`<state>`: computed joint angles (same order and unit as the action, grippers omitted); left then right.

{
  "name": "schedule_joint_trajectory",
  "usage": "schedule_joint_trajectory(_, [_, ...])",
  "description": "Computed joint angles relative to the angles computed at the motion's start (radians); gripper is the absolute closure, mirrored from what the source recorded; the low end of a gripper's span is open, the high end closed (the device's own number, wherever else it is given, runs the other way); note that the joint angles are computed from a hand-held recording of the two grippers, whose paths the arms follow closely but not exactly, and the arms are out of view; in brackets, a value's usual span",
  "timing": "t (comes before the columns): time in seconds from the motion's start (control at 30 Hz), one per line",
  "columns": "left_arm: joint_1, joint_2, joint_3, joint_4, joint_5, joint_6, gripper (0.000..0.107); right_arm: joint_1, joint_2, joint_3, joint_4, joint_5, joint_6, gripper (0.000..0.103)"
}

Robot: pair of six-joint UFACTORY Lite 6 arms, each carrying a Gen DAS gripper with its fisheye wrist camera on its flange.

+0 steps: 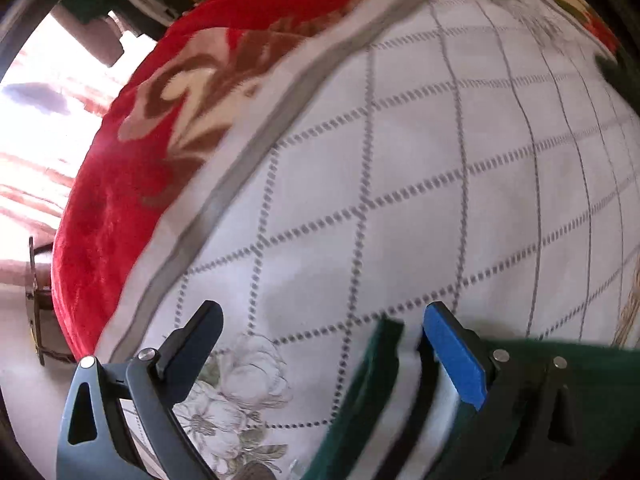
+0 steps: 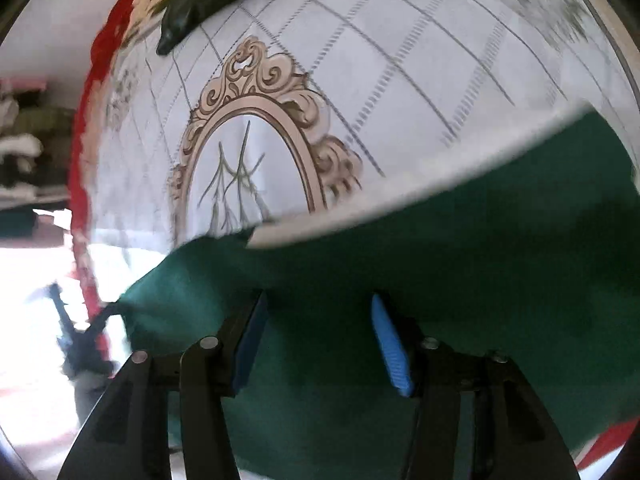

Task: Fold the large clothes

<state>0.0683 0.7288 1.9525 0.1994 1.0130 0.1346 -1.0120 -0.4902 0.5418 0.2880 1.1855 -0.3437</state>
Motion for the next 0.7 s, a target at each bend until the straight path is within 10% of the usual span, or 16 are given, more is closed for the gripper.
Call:
schedule_joint_trajectory(0.1, [0.037, -0.055, 0.047, -0.058, 0.035, 0.046, 0.004, 0.176, 0.076, 0.045, -0.033, -0.082, 0.171, 0.038])
schedule_joint_trajectory(0.4, [0.090, -0.399, -0.282, -0.139, 0.053, 0.160, 0.004, 0.110, -0.115, 0.098, 0.113, 0.202, 0.110, 0.040])
schedule_joint_trajectory(0.6, [-0.012, -0.525, -0.470, -0.155, 0.035, 0.134, 0.004, 0.398, 0.012, -0.105, 0.058, -0.181, 0.293, 0.053])
schedule_joint_trajectory(0.7, [-0.084, -0.608, -0.515, -0.161, 0.051, 0.134, 0.004, 0.470, 0.048, -0.037, 0.030, -0.167, 0.359, 0.052])
